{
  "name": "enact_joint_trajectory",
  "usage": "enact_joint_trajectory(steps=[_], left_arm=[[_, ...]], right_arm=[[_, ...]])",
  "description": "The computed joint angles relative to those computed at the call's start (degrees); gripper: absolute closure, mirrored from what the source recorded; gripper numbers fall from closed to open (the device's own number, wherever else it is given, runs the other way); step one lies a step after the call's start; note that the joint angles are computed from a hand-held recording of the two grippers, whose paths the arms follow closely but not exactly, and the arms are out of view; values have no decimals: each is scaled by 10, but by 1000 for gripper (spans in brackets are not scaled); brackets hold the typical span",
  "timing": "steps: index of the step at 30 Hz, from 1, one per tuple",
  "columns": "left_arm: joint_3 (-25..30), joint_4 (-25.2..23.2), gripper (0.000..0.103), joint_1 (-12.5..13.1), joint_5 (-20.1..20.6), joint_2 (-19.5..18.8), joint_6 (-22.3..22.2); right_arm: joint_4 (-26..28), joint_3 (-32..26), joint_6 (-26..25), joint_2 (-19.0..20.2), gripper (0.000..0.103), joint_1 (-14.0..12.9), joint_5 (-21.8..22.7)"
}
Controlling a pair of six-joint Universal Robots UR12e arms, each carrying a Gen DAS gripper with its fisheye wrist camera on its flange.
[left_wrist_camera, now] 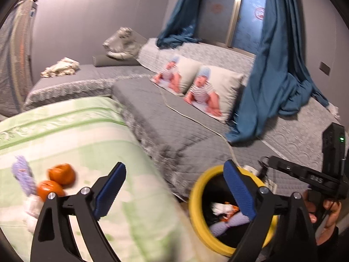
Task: Collect trash
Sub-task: 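Move both open tools back over the oranges on the bed, then grasp the purple mesh sleeve with the left tool while the right grasps the peeled orange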
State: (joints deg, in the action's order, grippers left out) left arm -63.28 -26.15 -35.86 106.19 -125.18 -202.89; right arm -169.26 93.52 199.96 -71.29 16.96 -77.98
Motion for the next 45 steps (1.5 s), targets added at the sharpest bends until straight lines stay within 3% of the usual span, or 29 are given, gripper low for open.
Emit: enact_joint_trajectory(steps=[10, 20, 24, 33, 37, 45], left_arm=[[-88, 17, 11, 28, 87, 64, -51], [-162, 6, 11, 59, 138, 113, -119], [-185, -12, 11, 72, 160, 125, -168], [-205, -83, 11, 106, 148, 132, -289], [-211, -103, 11, 125, 104, 131, -347], [-205, -129, 11, 141, 64, 120, -378]], right_arm=[[12, -62, -41, 34, 27, 37, 55], [99, -168, -103, 97, 27, 81, 75], [137, -209, -126, 124, 27, 95, 81], [251, -325, -177, 201, 27, 120, 96], [298, -380, -193, 237, 27, 127, 98], [371, -472, -211, 294, 27, 136, 105]])
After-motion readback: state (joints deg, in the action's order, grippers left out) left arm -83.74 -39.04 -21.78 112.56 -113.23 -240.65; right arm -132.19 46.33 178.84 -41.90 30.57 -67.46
